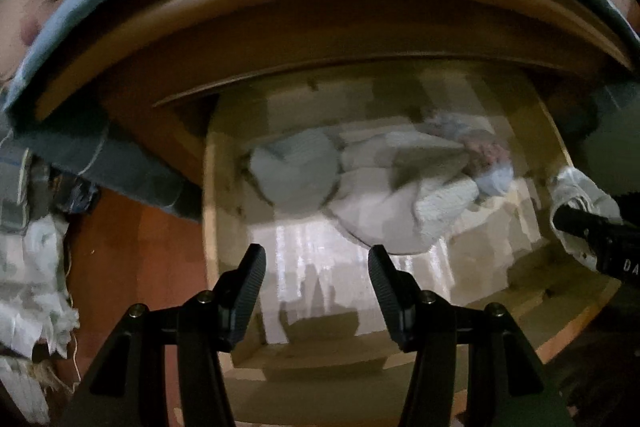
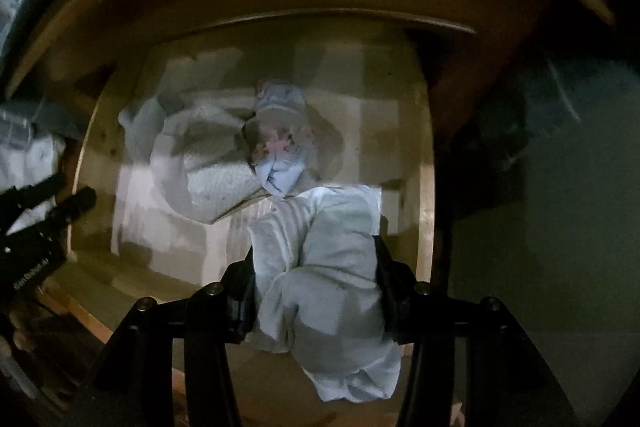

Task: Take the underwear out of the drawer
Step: 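Grasp the white hexagon-print underwear with the left gripper while the right holds the cloth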

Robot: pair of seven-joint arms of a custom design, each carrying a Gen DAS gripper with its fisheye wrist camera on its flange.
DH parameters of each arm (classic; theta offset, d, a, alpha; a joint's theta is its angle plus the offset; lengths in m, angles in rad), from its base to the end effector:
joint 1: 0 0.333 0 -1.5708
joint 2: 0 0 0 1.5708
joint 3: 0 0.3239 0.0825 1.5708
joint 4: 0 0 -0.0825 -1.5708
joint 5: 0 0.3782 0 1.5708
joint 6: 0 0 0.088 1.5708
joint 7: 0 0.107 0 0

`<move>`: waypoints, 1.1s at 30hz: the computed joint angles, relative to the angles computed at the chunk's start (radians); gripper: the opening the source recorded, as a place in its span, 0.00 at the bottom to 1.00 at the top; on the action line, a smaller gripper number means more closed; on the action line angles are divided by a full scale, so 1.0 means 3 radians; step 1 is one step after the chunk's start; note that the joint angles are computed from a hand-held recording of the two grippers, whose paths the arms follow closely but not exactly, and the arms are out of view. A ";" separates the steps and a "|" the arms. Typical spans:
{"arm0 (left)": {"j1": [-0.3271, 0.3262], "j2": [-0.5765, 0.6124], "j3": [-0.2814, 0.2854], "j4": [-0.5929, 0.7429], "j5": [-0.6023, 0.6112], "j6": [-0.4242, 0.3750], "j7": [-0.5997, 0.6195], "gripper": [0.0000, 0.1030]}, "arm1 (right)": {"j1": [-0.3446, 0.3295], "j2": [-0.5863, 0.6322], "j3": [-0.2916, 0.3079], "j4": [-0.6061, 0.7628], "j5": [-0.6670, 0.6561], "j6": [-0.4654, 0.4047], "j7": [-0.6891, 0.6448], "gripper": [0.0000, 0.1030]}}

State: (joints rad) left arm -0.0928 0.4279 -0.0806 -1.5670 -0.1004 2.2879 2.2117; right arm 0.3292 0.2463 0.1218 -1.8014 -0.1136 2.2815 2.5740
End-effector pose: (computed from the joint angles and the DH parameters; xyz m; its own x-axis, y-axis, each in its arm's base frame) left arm 0.6937 -0.1151 0.4370 -0.6699 -0.7391 -0.0703 -0.6917 0.6557 -0.3026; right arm 0.5824 0.2728 0.4441 -0.4565 -0.8758 -0.1571 -0.8575 0.4801 -0.1847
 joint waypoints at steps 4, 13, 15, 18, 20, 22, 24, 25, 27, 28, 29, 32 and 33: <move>-0.0021 -0.0002 -0.0042 -0.0058 0.0099 0.0132 0.0323 0.53 | 0.0045 0.0015 -0.0009 0.0007 -0.0115 0.0117 0.0091 0.44; -0.0070 0.0164 -0.0157 0.0117 0.0079 -0.0039 0.1212 0.53 | 0.0030 -0.0032 0.0016 -0.0039 -0.0004 0.0161 0.0068 0.45; -0.0104 0.0267 -0.0155 0.0266 0.0072 -0.0224 0.1309 0.53 | 0.0017 -0.0016 0.0017 -0.0036 0.0029 0.0166 0.0050 0.45; -0.0163 0.0373 -0.0127 0.0413 0.0128 -0.0453 0.1405 0.53 | 0.0021 -0.0009 0.0014 -0.0027 0.0021 0.0154 0.0063 0.45; -0.0206 0.0406 -0.0105 0.0400 0.0196 -0.0398 0.1471 0.53 | 0.0027 -0.0003 0.0012 -0.0023 0.0004 0.0147 0.0073 0.45; -0.0268 0.0481 -0.0062 0.0484 0.0289 -0.0469 0.1450 0.53 | 0.0028 0.0012 0.0018 -0.0012 0.0010 0.0135 0.0059 0.45; -0.0324 0.0609 -0.0030 0.0666 0.0370 -0.0656 0.1407 0.53 | 0.0016 0.0023 0.0031 -0.0013 0.0061 0.0144 0.0025 0.45; -0.0333 0.0618 -0.0029 0.0665 0.0390 -0.0643 0.1414 0.53 | 0.0012 0.0029 0.0034 -0.0013 0.0084 0.0150 0.0016 0.45; -0.0379 0.0646 -0.0003 0.0672 0.0480 -0.0590 0.1398 0.53 | 0.0004 0.0028 0.0038 -0.0033 0.0121 0.0188 0.0005 0.45; -0.0379 0.0655 -0.0011 0.0676 0.0486 -0.0568 0.1420 0.53 | 0.0002 0.0029 0.0040 -0.0036 0.0130 0.0196 -0.0004 0.45; -0.0376 0.0677 -0.0023 0.0698 0.0486 -0.0544 0.1458 0.53 | 0.0002 0.0032 0.0039 -0.0033 0.0132 0.0193 -0.0010 0.45; -0.0425 0.0772 0.0002 0.0843 0.0546 -0.0604 0.1430 0.53 | -0.0008 0.0043 0.0045 -0.0028 0.0168 0.0198 -0.0045 0.46; -0.0425 0.0797 -0.0006 0.0891 0.0542 -0.0644 0.1450 0.53 | -0.0007 0.0038 0.0042 -0.0034 0.0167 0.0206 -0.0042 0.46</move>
